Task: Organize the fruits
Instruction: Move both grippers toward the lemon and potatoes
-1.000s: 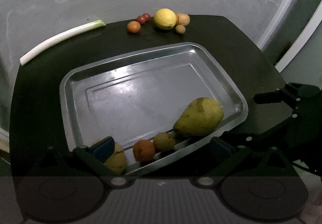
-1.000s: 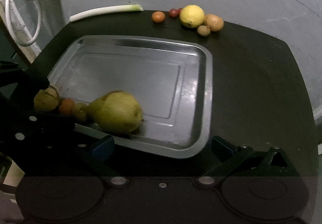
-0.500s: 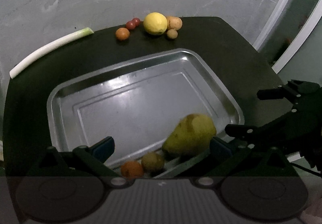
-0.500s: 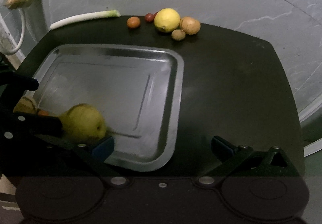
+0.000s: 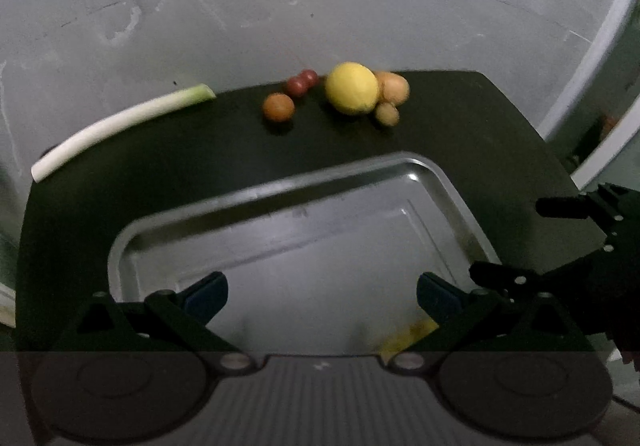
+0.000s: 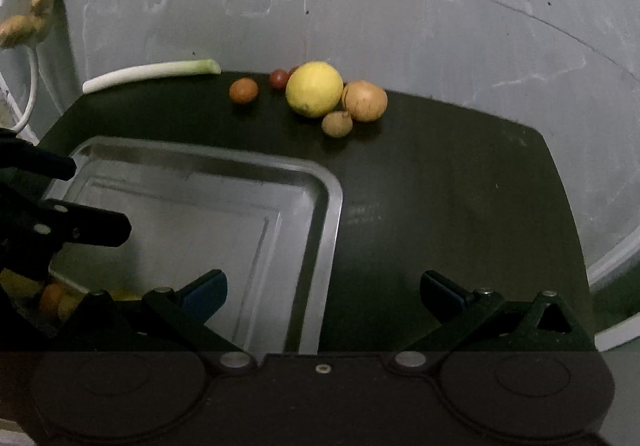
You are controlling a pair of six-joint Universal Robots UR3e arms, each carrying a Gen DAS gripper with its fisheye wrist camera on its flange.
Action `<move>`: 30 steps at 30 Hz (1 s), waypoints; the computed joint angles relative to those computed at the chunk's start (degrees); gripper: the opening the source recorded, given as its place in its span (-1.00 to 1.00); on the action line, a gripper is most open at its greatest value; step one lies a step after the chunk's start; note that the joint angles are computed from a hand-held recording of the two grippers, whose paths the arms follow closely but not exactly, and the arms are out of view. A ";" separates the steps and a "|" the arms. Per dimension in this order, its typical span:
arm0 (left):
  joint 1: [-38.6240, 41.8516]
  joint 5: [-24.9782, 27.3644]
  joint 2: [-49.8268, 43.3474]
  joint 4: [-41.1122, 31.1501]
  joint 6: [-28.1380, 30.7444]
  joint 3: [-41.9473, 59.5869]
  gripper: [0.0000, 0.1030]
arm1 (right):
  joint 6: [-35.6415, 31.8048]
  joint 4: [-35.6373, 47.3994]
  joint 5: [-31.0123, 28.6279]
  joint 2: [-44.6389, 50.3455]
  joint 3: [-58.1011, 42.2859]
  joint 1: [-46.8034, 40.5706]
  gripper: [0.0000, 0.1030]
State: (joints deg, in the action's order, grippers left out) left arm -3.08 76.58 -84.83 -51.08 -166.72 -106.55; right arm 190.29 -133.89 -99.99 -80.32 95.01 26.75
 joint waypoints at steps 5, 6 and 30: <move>-0.15 0.94 -5.26 3.22 -1.59 3.05 0.99 | -2.79 -2.98 0.03 4.04 -2.73 -1.17 0.98; -0.10 1.08 -6.36 3.97 -1.81 3.68 0.99 | -3.13 -3.49 0.17 4.84 -3.30 -1.45 0.98; -4.03 7.53 -34.27 12.03 -8.98 27.60 0.99 | -7.97 -11.11 5.57 21.90 -16.81 -7.09 0.89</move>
